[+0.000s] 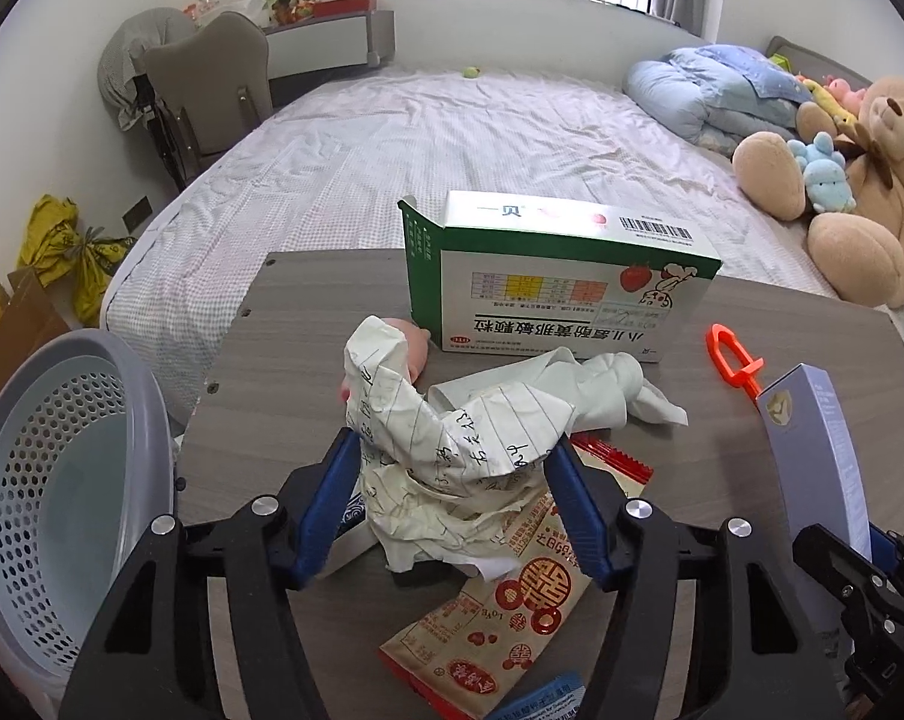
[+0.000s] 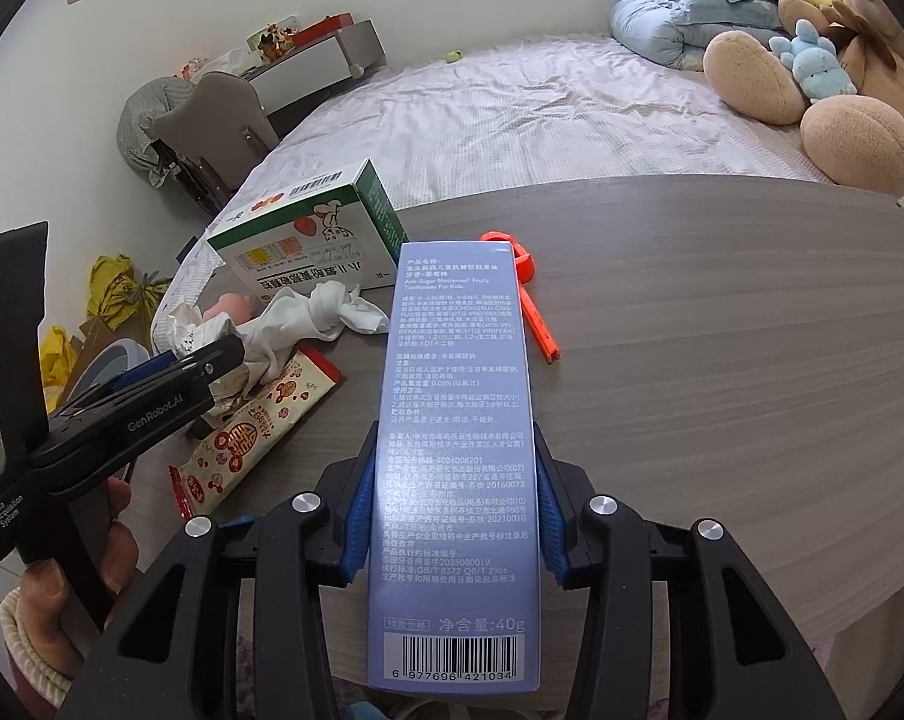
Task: Collect trash
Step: 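Grasp the crumpled white paper with the left gripper while the right gripper lifts the box, then carry the paper and box with both grippers over the grey basket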
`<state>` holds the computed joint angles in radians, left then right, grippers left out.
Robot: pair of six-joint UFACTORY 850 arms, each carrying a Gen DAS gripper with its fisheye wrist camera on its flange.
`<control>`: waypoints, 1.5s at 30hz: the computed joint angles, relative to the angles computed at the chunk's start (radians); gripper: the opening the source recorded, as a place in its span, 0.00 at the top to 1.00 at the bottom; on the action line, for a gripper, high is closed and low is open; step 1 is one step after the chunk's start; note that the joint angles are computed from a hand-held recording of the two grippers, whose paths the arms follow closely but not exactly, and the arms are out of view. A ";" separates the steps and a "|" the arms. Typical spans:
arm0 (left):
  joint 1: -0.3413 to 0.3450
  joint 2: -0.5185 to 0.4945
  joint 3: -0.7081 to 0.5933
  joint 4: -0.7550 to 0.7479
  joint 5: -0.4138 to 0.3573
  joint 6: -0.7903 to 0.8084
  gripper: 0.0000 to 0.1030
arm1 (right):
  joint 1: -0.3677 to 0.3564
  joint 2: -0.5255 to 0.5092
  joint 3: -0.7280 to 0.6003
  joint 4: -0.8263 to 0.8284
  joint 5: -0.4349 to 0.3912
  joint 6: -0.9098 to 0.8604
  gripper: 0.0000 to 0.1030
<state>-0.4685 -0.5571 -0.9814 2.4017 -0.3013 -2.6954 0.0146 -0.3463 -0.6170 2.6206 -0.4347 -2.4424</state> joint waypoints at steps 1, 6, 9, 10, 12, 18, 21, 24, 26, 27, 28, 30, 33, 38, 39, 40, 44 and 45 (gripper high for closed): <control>0.001 0.005 0.006 0.017 -0.004 -0.020 0.43 | -0.001 0.000 0.002 0.002 -0.002 -0.004 0.58; 0.009 0.051 0.050 0.104 -0.031 -0.112 0.44 | 0.003 0.000 0.001 0.006 -0.002 -0.007 0.58; 0.011 0.091 0.079 0.114 -0.052 -0.124 0.44 | 0.006 0.008 0.005 0.010 -0.001 -0.012 0.58; 0.012 0.106 0.090 0.109 -0.059 -0.120 0.44 | 0.008 0.012 0.007 0.013 -0.001 -0.015 0.58; 0.014 0.135 0.114 0.089 -0.076 -0.098 0.44 | 0.013 0.022 0.011 0.016 -0.001 -0.019 0.58; 0.048 0.216 0.193 0.073 -0.109 -0.072 0.44 | 0.045 0.052 0.013 0.003 0.004 -0.008 0.58; 0.075 0.243 0.226 0.051 -0.118 -0.050 0.44 | 0.073 0.063 0.002 -0.004 0.012 -0.002 0.58; 0.104 0.266 0.259 0.009 -0.140 -0.014 0.44 | 0.110 0.068 -0.017 -0.021 0.018 0.011 0.58; 0.119 0.275 0.277 -0.053 -0.173 0.046 0.44 | 0.145 0.066 -0.036 -0.023 0.028 0.011 0.58; 0.127 0.277 0.285 -0.074 -0.184 0.065 0.44 | 0.162 0.063 -0.049 -0.032 0.032 0.016 0.58; 0.141 0.281 0.292 -0.084 -0.188 0.075 0.44 | 0.180 0.056 -0.065 -0.043 0.037 0.023 0.58; 0.172 0.285 0.302 -0.083 -0.187 0.077 0.44 | 0.216 0.039 -0.098 -0.053 0.049 0.025 0.58; 0.227 0.292 0.313 -0.072 -0.172 0.076 0.44 | 0.268 0.000 -0.162 -0.117 0.063 0.080 0.58; 0.312 0.285 0.316 -0.076 -0.157 0.092 0.44 | 0.351 -0.075 -0.271 -0.258 0.076 0.194 0.58; 0.327 0.283 0.317 -0.073 -0.153 0.090 0.44 | 0.368 -0.095 -0.297 -0.294 0.084 0.224 0.58; 0.342 0.278 0.316 -0.070 -0.147 0.089 0.44 | 0.379 -0.109 -0.316 -0.330 0.088 0.256 0.58; 0.391 0.260 0.313 -0.055 -0.133 0.077 0.44 | 0.423 -0.165 -0.386 -0.472 0.098 0.385 0.58; 0.400 0.255 0.312 -0.052 -0.131 0.075 0.44 | 0.434 -0.179 -0.404 -0.504 0.101 0.411 0.58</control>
<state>-0.0686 -0.3017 -0.6692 2.3493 -0.4323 -2.6205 0.4486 -0.5248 -1.0214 2.1162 -0.3336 -2.0317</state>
